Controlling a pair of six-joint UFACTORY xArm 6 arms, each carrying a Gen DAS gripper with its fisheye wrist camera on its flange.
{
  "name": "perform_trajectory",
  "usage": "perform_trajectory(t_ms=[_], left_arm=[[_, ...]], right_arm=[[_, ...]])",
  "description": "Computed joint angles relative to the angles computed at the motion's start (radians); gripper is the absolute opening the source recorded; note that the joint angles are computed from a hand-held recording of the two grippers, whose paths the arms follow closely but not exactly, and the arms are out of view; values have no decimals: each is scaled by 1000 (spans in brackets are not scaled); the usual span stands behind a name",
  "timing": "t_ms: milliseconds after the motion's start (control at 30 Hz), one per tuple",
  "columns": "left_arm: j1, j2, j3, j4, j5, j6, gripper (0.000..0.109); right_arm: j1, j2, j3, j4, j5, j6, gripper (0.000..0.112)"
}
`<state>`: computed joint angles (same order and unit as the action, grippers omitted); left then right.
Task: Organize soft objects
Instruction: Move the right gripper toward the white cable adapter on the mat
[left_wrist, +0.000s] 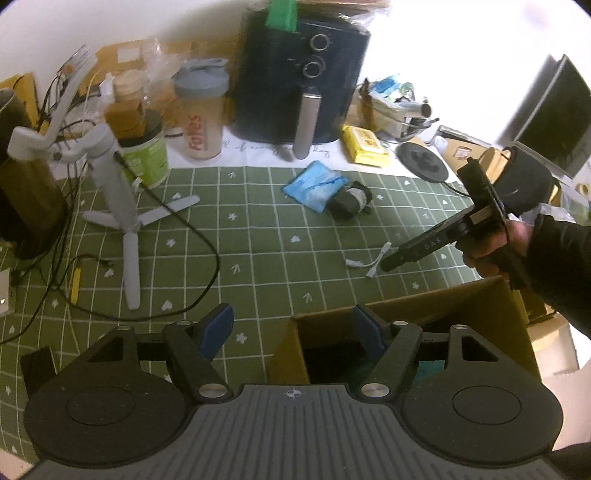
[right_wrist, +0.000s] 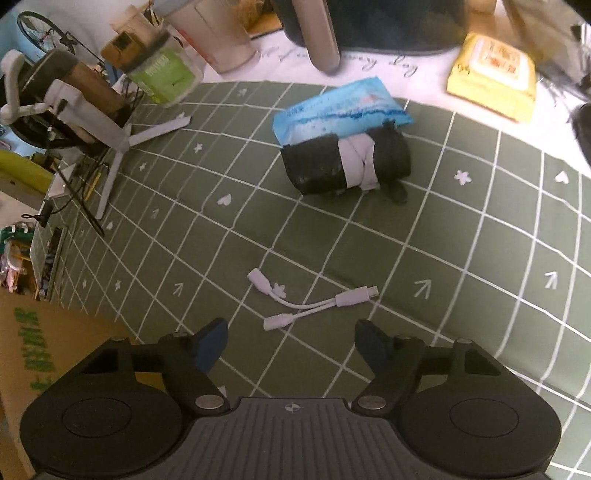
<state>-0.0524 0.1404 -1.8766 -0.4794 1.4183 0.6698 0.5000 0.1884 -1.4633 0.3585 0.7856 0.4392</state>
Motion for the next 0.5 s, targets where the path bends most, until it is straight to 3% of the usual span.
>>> perform_trajectory(t_ms=[133, 267, 333, 500], left_arm=[[6, 2, -5, 8, 0, -21, 70], [11, 0, 1, 13, -5, -33, 70], [12, 0, 3, 17, -3, -39, 70], [10, 2, 1, 22, 2, -44, 70]], right_arm=[[-1, 35, -21, -15, 8, 3, 66], [6, 55, -37, -85, -6, 40, 64], [9, 65, -49, -129, -9, 53, 56], [18, 92, -80, -237, -18, 95, 49]])
